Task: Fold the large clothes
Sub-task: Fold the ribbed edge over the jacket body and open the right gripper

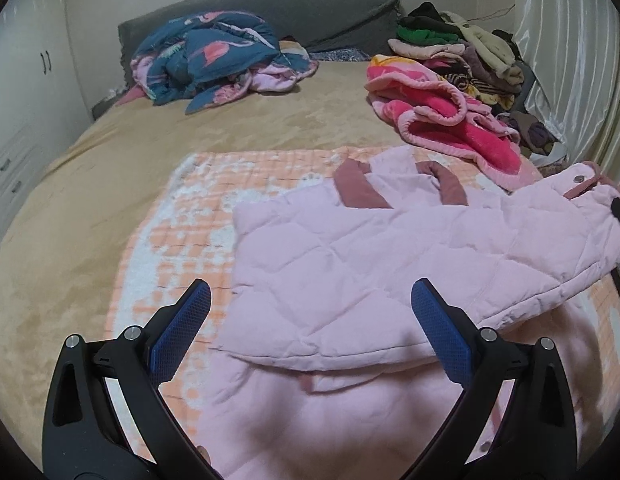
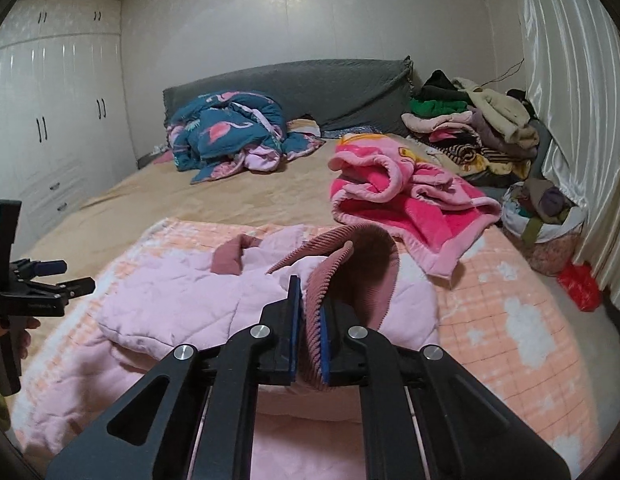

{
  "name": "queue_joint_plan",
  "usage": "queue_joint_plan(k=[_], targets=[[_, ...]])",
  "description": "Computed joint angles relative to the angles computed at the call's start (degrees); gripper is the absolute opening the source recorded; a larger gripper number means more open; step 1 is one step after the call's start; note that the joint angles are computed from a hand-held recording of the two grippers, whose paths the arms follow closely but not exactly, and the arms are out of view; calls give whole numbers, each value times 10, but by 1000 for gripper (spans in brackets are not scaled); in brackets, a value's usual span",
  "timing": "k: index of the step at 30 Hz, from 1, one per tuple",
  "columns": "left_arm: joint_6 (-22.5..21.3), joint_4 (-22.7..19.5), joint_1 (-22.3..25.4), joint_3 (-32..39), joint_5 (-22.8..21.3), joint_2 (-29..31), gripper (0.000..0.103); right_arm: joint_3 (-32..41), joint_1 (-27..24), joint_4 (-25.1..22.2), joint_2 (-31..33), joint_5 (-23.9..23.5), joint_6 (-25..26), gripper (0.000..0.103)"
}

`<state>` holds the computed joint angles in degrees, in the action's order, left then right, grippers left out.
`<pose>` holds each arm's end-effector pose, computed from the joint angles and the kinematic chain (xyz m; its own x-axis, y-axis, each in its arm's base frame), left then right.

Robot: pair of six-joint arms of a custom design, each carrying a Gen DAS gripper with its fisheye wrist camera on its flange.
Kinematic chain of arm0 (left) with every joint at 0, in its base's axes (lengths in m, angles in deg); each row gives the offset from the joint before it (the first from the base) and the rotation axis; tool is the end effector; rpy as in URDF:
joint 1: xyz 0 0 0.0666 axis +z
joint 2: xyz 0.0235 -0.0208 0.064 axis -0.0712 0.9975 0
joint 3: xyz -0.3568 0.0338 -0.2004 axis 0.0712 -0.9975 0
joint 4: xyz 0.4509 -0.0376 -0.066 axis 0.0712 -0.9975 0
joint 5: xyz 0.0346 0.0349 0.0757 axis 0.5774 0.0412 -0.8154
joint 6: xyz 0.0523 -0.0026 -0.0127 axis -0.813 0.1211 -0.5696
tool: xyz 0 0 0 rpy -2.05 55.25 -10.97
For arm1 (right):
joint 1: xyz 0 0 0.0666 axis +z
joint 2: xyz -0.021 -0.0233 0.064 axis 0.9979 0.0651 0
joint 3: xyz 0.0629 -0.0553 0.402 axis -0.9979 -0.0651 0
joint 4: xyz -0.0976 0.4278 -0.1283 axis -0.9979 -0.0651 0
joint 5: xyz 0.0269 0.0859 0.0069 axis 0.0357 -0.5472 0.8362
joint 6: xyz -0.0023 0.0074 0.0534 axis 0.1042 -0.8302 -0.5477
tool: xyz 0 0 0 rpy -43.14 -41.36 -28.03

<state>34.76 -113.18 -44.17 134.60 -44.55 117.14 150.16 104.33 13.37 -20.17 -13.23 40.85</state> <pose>0.3968 -0.3085 0.5178 -0.7023 -0.1513 -0.6956 -0.2250 0.9742 0.0153 0.4567 0.1552 0.5281 -0.4598 -0.1704 -0.8715 -0.4630 0.8835 0.0715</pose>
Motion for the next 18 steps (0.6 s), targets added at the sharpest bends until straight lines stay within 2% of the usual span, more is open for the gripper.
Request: queue_joint_plan(k=[7, 10, 15, 18], targets=[[-3, 21, -6, 1, 20, 36, 94, -17, -15, 1, 27, 15, -11, 7], [15, 28, -7, -3, 23, 42, 94, -28, -18, 2, 36, 20, -14, 7], [23, 38, -13, -4, 14, 55, 94, -45, -24, -1, 43, 22, -28, 7], [21, 43, -19, -12, -13, 60, 94, -48, -25, -10, 47, 21, -39, 9]])
